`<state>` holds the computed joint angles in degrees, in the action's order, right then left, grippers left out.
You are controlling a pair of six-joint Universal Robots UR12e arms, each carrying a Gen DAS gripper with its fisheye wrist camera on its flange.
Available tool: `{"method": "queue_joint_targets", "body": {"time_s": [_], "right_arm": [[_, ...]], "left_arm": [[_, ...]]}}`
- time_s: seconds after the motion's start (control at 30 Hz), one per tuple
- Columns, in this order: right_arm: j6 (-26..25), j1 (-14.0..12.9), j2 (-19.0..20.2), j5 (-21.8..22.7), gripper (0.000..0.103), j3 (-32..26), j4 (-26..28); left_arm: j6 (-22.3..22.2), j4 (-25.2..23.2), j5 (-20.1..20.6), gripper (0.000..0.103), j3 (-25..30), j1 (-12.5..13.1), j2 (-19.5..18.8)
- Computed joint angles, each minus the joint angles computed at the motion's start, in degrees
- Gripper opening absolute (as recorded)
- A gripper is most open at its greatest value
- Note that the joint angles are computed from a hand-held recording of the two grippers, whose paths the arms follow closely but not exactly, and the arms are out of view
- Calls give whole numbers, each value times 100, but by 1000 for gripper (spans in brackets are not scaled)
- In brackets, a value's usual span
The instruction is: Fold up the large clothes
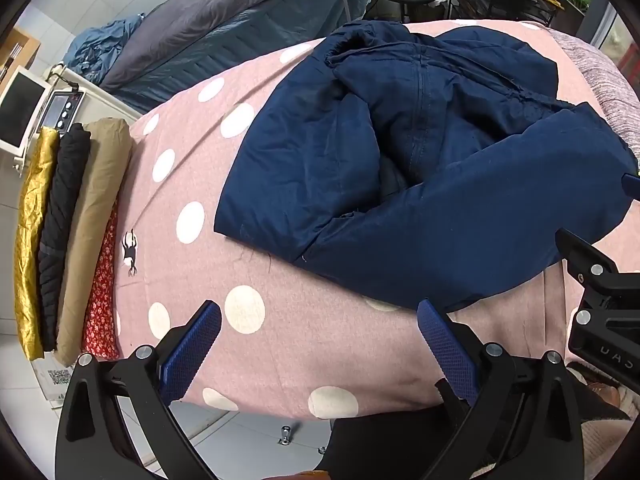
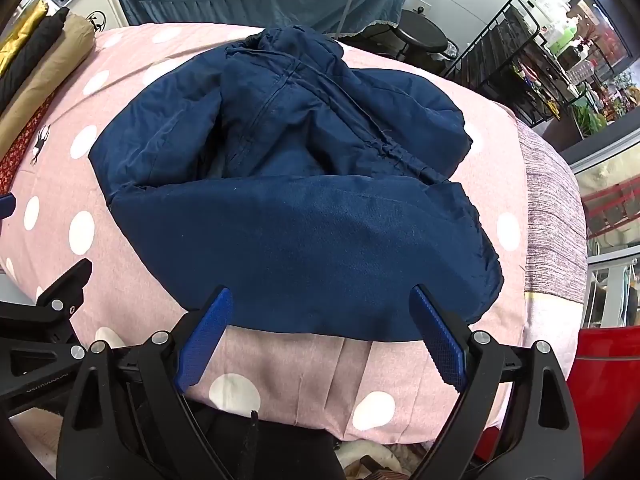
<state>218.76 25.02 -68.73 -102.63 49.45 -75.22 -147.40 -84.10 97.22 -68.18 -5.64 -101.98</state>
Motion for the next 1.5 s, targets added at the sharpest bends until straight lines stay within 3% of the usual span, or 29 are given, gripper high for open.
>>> {"method": "queue_joint_targets", "body": {"time_s": [0.5, 1.5], "right_arm": [[0, -4, 2, 4, 89, 2, -2], [-58, 2, 25, -14, 89, -39, 14]], "left_arm": [[-54, -210, -61, 96, 142, 39, -89], [-102, -171, -175, 96, 129, 57, -58]]}}
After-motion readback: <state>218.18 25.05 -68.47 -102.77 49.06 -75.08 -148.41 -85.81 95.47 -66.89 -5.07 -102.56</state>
